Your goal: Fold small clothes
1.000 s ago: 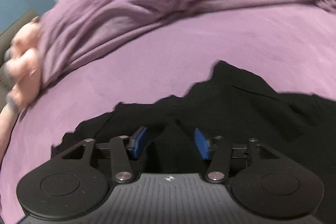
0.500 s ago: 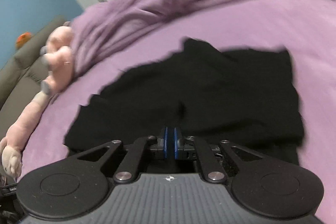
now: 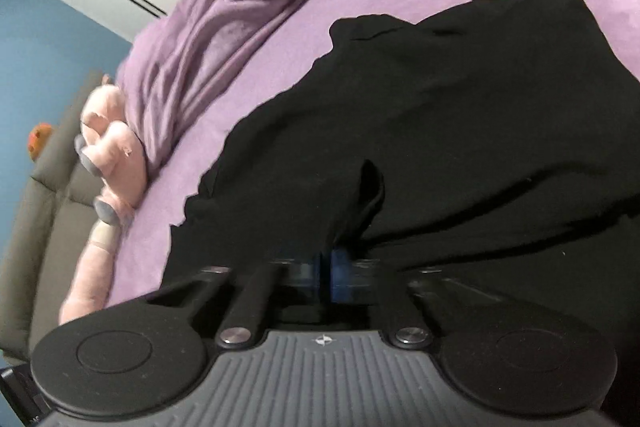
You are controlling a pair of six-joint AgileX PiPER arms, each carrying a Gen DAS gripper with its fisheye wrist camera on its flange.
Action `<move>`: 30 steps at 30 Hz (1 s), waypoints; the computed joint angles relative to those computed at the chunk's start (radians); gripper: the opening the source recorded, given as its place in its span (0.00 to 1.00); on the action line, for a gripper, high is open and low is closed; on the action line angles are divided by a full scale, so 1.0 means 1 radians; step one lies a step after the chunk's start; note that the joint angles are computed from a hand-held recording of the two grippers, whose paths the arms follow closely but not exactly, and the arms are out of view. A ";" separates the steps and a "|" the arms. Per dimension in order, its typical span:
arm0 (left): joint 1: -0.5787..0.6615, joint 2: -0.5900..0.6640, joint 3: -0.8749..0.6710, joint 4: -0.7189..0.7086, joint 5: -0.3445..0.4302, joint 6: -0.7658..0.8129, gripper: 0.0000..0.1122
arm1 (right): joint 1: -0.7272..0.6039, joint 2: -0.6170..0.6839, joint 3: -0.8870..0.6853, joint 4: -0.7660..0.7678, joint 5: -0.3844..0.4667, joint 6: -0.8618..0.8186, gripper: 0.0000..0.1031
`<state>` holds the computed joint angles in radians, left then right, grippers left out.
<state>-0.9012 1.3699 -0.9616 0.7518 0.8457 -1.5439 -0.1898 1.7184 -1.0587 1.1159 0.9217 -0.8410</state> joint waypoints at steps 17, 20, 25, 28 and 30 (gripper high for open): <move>0.079 0.131 -0.115 -0.029 0.019 0.112 0.71 | -0.168 -0.030 -0.137 -0.120 -0.146 -0.099 0.08; 0.094 0.140 -0.120 -0.046 0.013 0.136 0.71 | -0.219 0.020 -0.129 -0.063 -0.085 -0.112 0.24; 0.110 0.151 -0.131 -0.064 0.027 0.160 0.71 | -0.218 0.061 -0.123 -0.018 -0.074 -0.106 0.18; 0.117 0.157 -0.133 -0.060 0.033 0.167 0.71 | -0.166 0.018 -0.105 -0.047 -0.143 -0.151 0.04; 0.123 0.162 -0.134 -0.059 0.037 0.170 0.71 | -0.217 0.019 -0.095 0.088 -0.056 -0.252 0.04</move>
<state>-0.7783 1.5323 -1.0957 0.6927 0.8825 -1.3740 -0.4071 1.7378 -1.1541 1.2043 0.8660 -1.0927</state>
